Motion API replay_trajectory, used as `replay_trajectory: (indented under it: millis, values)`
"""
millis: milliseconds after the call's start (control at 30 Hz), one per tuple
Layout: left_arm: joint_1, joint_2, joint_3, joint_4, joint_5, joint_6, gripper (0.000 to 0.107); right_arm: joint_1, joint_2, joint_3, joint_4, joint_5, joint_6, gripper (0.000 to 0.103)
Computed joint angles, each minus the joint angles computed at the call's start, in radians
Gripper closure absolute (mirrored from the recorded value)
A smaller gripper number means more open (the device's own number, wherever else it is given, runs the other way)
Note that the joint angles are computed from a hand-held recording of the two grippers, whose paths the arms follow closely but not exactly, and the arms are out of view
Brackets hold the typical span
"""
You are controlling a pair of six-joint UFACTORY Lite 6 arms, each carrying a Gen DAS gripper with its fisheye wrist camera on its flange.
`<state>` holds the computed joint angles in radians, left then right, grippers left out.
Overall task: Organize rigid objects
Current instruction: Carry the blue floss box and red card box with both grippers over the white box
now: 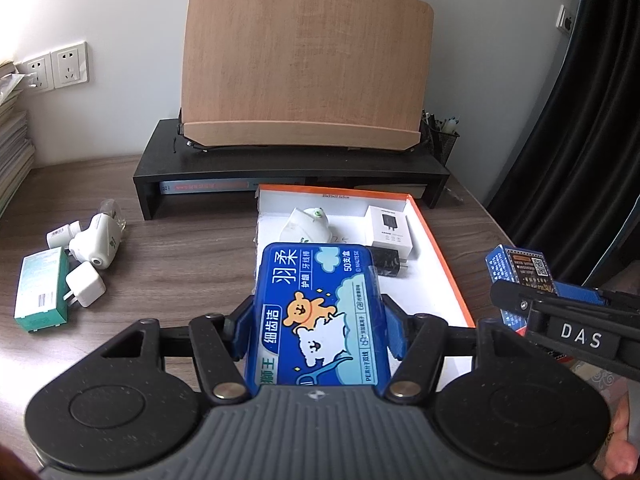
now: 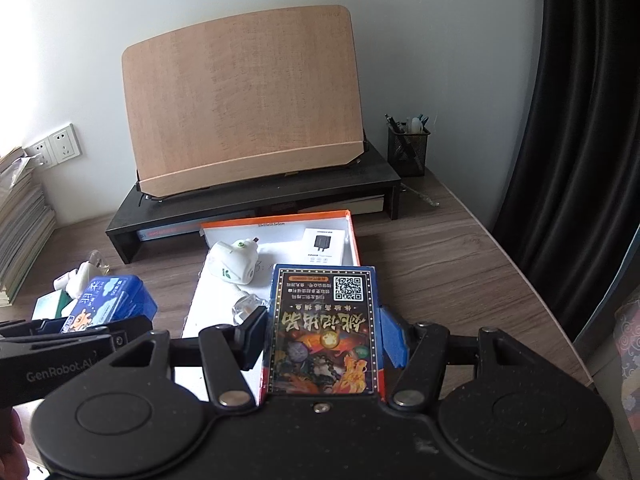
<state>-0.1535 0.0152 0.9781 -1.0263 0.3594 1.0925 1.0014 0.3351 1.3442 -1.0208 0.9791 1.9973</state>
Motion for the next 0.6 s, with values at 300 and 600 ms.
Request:
replay_trajectory:
  millis: [300,600]
  values:
    - [0.012,0.016,0.026,-0.078,0.035,0.082,0.044,0.018,0.004,0.017,-0.026,0.046,0.017,0.032]
    - [0.006,0.059,0.017,-0.182,0.012,0.180,0.044,0.023,0.024,-0.027,-0.092,-0.002,0.099,0.032]
